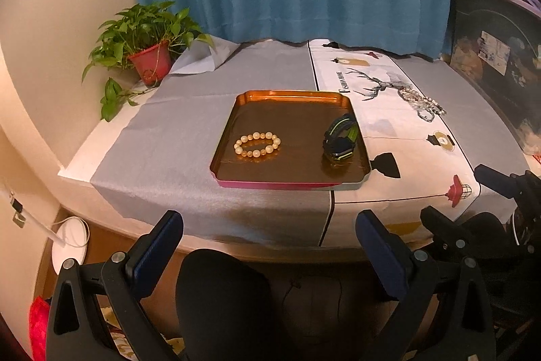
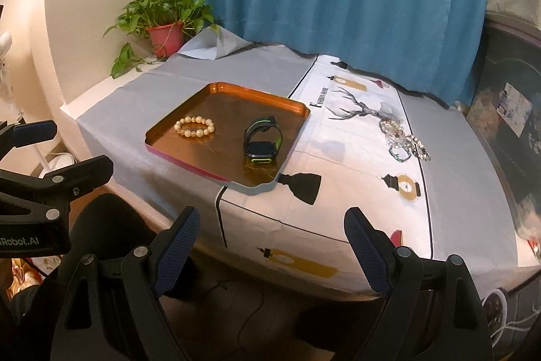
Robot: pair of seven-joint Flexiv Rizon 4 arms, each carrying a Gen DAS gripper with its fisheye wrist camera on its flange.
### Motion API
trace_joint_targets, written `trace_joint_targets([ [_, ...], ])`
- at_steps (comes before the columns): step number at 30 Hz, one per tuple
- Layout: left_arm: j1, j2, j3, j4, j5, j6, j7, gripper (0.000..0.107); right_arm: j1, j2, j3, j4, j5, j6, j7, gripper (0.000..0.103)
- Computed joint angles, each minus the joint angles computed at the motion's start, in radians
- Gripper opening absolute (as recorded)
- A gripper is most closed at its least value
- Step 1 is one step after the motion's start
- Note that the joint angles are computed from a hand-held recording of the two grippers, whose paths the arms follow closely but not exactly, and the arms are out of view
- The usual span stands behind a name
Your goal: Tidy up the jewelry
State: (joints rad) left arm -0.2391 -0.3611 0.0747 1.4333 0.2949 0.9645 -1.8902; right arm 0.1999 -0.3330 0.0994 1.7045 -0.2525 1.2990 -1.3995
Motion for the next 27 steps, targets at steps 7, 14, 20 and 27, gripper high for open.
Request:
trace_joint_targets([
  [7, -0.009, 0.005, 0.0, 0.0, 0.015, -0.005, -0.01, 0.101, -0.006, 0.01, 0.001, 0.015, 0.008, 0.01, -0.001, 0.087],
  [14, -0.02, -0.01, -0.006, -0.025, 0.021, -0.033, -0.006, 0.101, -0.022, 0.007, 0.0, 0.02, 0.03, 0.024, 0.011, 0.087],
  [20, -0.026, -0.059, -0.019, -0.083, -0.004, -0.085, 0.028, 0.101, -0.046, -0.021, -0.011, -0.005, 0.054, 0.011, 0.031, 0.087],
  [27, -0.045, -0.14, -0.018, -0.191, -0.026, -0.155, 0.062, 0.101, -0.081, -0.096, -0.058, -0.085, 0.064, -0.024, 0.109, 0.087],
])
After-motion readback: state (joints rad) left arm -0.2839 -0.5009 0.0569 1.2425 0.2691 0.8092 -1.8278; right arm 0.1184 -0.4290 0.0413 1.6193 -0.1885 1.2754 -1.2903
